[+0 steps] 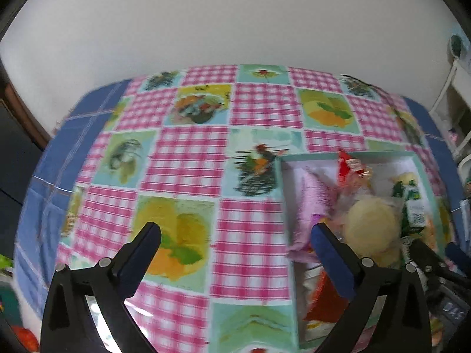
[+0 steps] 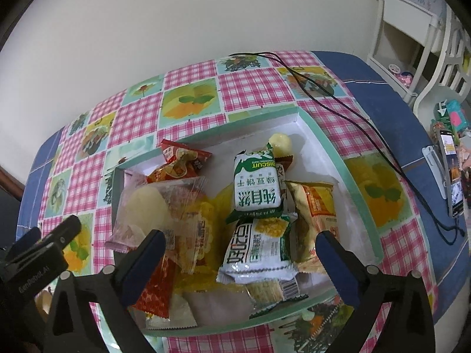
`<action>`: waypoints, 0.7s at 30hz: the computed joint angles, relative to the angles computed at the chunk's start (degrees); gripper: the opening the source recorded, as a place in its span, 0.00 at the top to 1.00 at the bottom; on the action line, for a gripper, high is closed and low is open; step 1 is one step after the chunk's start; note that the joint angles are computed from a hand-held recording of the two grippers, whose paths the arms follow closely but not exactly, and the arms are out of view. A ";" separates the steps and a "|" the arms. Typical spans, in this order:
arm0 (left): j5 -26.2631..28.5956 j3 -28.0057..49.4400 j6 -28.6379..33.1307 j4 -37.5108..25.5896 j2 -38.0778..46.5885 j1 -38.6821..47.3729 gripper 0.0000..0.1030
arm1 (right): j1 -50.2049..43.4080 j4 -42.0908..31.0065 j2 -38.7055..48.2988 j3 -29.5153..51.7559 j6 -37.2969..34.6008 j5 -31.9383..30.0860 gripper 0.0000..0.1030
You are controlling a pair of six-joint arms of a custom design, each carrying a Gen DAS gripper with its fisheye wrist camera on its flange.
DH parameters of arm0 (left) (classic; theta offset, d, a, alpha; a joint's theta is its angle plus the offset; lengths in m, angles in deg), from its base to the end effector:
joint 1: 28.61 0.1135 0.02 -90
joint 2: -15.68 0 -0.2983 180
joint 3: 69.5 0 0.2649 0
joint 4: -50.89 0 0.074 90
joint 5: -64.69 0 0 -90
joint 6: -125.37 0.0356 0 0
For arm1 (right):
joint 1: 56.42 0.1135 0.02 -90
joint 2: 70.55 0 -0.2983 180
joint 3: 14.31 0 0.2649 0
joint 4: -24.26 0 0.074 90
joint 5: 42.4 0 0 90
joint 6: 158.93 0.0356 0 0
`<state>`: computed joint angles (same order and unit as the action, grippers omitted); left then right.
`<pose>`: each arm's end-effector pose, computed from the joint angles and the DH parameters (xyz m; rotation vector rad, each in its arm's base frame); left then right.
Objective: Organize snacks
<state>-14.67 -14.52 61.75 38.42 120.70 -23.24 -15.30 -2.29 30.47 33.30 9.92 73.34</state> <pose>0.3170 0.0232 0.1019 0.5385 2.5753 -0.0596 0.2011 0.1550 0.0892 0.9123 2.5046 -0.1019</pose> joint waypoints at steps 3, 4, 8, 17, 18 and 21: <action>-1.70 -1.20 1.78 1.04 -0.82 1.64 0.02 | 2.44 -1.98 -0.19 0.22 2.73 0.88 0.00; -1.61 -1.33 2.31 0.73 -1.02 2.39 0.02 | 3.19 -2.47 -0.32 0.16 3.68 1.10 0.00; -3.10 -3.71 3.96 0.41 -3.56 4.15 0.01 | 6.66 -4.93 -0.73 0.24 7.71 1.92 0.00; -0.76 -10.44 12.23 -0.61 -10.23 10.17 0.02 | 16.83 -12.66 -0.43 1.67 18.98 4.07 0.00; -0.31 -10.88 12.92 -0.68 -10.91 10.86 0.02 | 17.86 -12.94 -0.28 1.60 19.98 4.10 0.00; 1.36 -12.52 15.30 -0.03 -12.95 13.23 0.02 | 20.66 -14.22 0.81 2.14 22.65 3.64 0.00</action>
